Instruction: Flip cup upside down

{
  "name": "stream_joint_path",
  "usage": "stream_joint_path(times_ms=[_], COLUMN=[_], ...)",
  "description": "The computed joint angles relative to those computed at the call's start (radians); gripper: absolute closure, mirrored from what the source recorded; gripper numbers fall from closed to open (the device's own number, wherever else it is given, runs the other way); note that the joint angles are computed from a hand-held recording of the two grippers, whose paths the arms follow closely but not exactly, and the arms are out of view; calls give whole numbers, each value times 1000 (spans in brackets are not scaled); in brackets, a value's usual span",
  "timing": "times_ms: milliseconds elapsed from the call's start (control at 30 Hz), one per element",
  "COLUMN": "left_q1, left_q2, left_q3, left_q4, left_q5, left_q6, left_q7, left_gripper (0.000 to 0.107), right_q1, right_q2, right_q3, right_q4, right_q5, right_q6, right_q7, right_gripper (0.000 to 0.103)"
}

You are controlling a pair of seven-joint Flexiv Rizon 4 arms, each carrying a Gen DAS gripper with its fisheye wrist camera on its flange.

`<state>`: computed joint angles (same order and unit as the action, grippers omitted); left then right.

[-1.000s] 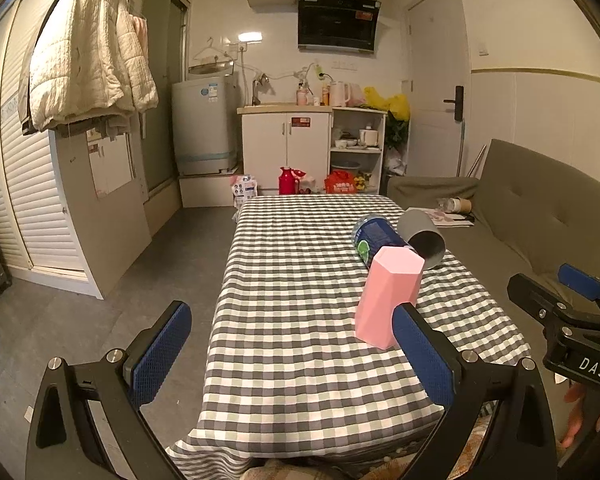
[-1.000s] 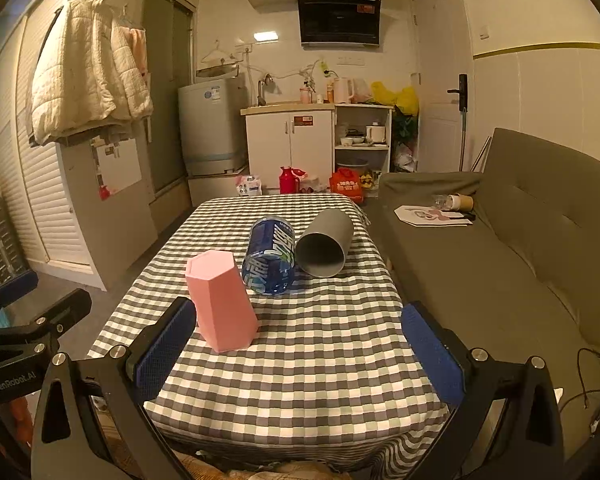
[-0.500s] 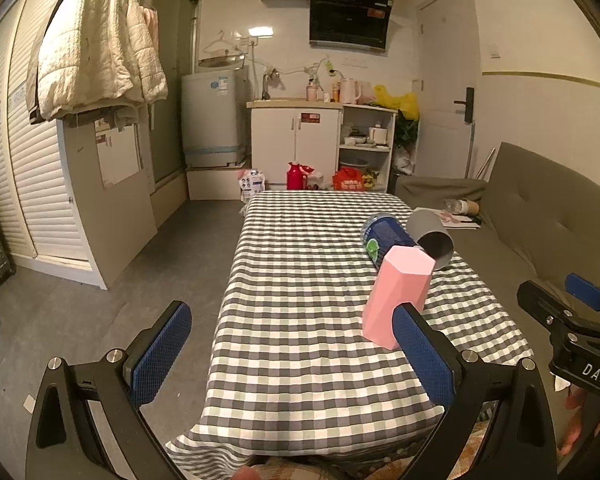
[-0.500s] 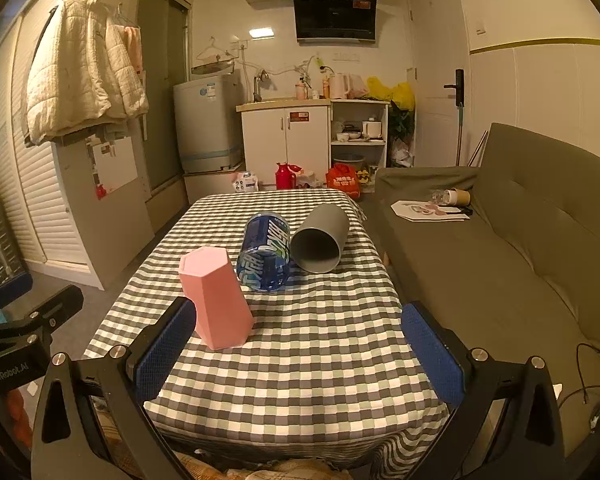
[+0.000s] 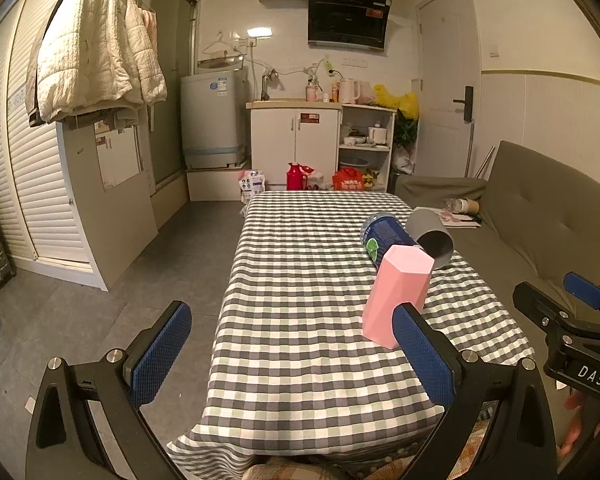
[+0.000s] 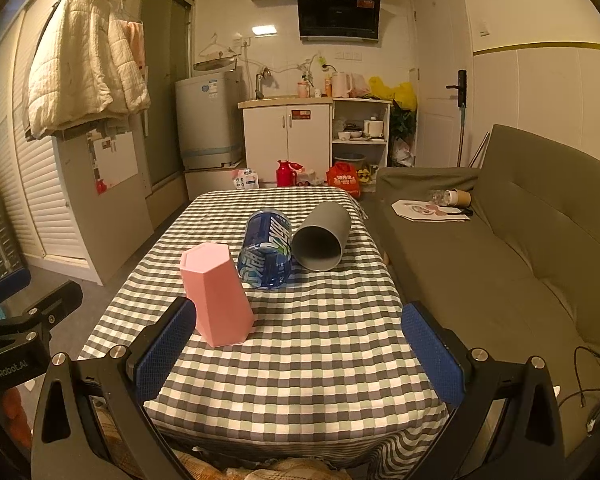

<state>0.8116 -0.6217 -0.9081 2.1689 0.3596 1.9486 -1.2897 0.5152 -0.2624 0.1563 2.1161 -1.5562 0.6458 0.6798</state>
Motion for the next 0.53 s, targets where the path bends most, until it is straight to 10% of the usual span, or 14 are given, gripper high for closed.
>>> stream_joint_path(times_ms=[533], left_q1=[2], left_q2=[-6], left_q3=[-8], left_q4=[5], left_q5=[1], left_q6=[-4], left_q7=[7], left_gripper=[4], right_q1=[2], right_q2=[-4], right_q3=[-1], right_q4=[-2], right_q5=[15], right_q6=[2], right_q7=[0], right_gripper=[0])
